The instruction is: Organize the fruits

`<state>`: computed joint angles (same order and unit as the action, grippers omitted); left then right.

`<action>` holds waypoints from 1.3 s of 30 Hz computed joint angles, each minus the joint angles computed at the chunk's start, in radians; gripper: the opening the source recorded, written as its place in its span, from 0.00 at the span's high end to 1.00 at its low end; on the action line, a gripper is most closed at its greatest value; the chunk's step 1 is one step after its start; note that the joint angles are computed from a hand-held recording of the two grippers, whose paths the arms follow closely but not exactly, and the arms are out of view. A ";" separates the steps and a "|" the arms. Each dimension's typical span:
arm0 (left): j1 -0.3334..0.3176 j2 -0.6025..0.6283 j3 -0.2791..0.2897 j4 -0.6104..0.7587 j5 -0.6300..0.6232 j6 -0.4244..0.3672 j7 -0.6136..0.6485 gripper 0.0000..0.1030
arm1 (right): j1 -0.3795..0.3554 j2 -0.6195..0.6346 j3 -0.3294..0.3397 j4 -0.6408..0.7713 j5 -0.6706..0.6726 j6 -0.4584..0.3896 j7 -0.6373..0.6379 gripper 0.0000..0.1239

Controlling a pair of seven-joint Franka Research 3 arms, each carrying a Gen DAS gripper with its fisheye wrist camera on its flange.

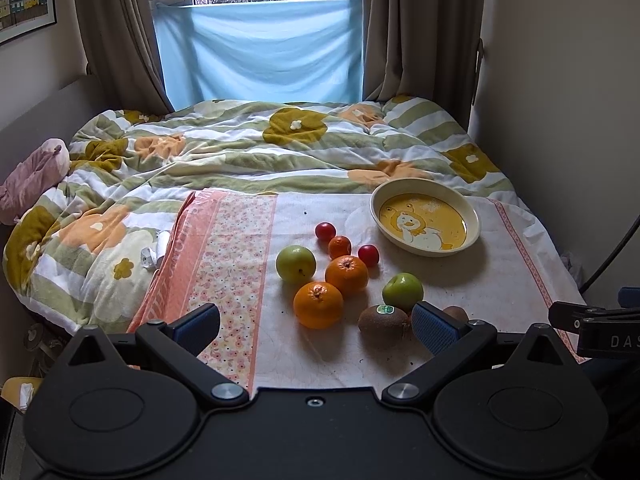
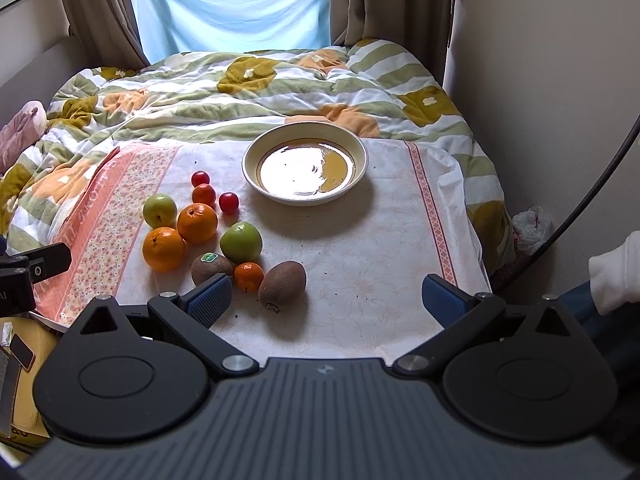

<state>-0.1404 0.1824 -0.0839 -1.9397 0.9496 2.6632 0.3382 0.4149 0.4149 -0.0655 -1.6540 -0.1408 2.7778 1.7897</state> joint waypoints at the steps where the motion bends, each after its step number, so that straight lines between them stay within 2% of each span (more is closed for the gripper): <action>1: 0.000 0.000 0.000 0.002 -0.002 0.000 0.002 0.00 | 0.000 0.000 0.000 0.001 0.001 -0.002 -0.001 0.17; 39: 0.000 0.009 0.006 0.010 -0.001 0.017 0.005 0.00 | 0.007 0.011 -0.006 0.027 -0.009 -0.013 0.017 0.17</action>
<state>-0.1402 0.1917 -0.0776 -1.9295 0.9490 2.6807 0.3435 0.4216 0.4263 -0.0713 -1.6273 -0.1496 2.7647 1.8066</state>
